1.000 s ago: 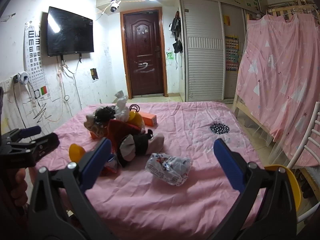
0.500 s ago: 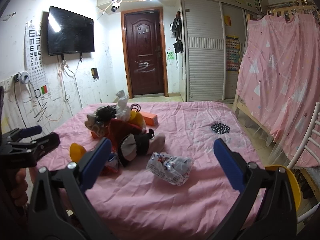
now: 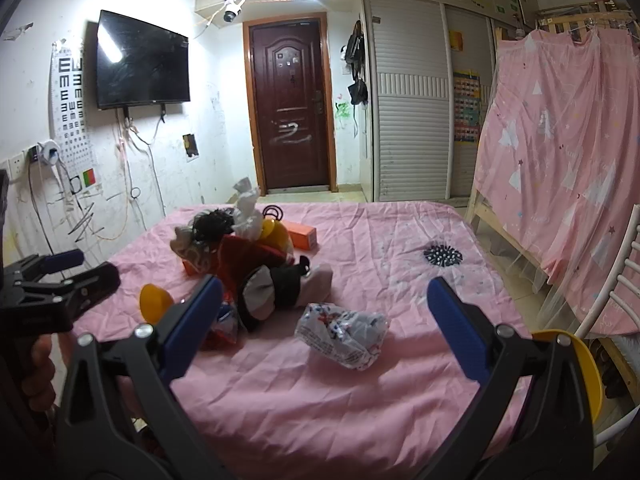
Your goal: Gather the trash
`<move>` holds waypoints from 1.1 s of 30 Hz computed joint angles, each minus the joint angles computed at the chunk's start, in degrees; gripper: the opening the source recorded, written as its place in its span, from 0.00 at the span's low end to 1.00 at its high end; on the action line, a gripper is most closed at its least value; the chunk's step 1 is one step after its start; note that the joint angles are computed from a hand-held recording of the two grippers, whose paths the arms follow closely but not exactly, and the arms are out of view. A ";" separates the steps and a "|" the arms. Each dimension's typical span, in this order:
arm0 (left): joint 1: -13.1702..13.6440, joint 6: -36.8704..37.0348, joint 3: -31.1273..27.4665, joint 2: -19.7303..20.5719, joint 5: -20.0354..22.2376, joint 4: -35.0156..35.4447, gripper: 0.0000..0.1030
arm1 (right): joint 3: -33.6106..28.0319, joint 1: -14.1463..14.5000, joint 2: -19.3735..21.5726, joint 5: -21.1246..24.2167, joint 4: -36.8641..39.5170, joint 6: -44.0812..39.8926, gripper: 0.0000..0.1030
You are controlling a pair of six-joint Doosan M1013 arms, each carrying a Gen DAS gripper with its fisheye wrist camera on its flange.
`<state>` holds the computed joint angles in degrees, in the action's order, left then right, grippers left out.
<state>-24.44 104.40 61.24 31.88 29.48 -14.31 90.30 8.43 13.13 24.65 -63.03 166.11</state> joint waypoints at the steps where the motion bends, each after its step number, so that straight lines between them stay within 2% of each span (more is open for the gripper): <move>1: 0.03 0.09 -0.05 0.01 0.07 -0.11 0.92 | 0.01 -0.03 0.00 -0.05 -0.04 0.05 0.96; 29: -0.06 -0.40 0.13 0.00 0.29 0.52 0.92 | 0.10 0.11 0.39 -0.13 0.34 -0.42 0.96; 33: -0.22 -4.23 -0.99 0.84 2.42 4.48 0.92 | -0.15 -0.59 0.93 -1.02 6.53 -5.38 0.95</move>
<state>-24.66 100.17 60.25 32.72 31.89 -9.83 90.14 7.85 14.06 23.64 -56.50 160.73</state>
